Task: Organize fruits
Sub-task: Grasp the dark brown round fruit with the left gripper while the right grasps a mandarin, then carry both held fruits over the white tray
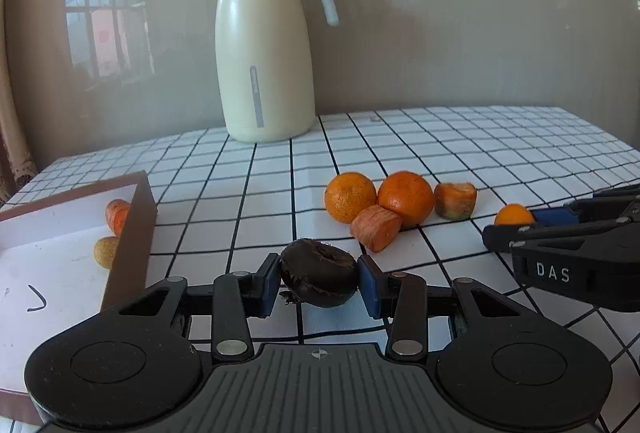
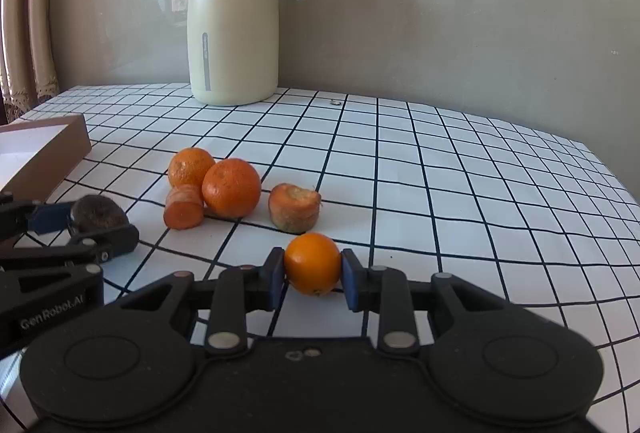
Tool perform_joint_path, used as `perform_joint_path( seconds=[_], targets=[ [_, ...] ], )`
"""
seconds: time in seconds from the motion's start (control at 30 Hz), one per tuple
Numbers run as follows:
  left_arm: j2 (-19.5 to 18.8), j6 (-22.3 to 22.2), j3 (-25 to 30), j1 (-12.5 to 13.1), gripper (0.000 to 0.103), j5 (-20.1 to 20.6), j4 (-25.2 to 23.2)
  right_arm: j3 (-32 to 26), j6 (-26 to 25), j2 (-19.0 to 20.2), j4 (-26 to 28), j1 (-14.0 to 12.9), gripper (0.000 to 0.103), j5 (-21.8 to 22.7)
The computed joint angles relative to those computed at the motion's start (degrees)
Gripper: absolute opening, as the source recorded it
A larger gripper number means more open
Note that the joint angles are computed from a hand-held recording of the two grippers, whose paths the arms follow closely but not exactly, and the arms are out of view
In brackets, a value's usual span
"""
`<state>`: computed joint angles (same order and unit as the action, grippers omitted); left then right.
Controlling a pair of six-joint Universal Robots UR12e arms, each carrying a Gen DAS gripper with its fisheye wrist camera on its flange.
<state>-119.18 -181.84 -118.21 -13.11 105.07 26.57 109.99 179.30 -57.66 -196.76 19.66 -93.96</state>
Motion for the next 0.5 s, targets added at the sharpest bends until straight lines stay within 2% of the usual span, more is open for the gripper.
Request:
perform_joint_path(
  seconds=[0.5],
  targets=[
    [2.8, -0.4, -3.4, 1.7, 0.042, -2.8, 4.8, -0.3, 0.0, -0.5, -4.1, 1.5, 0.021, 0.4]
  ],
)
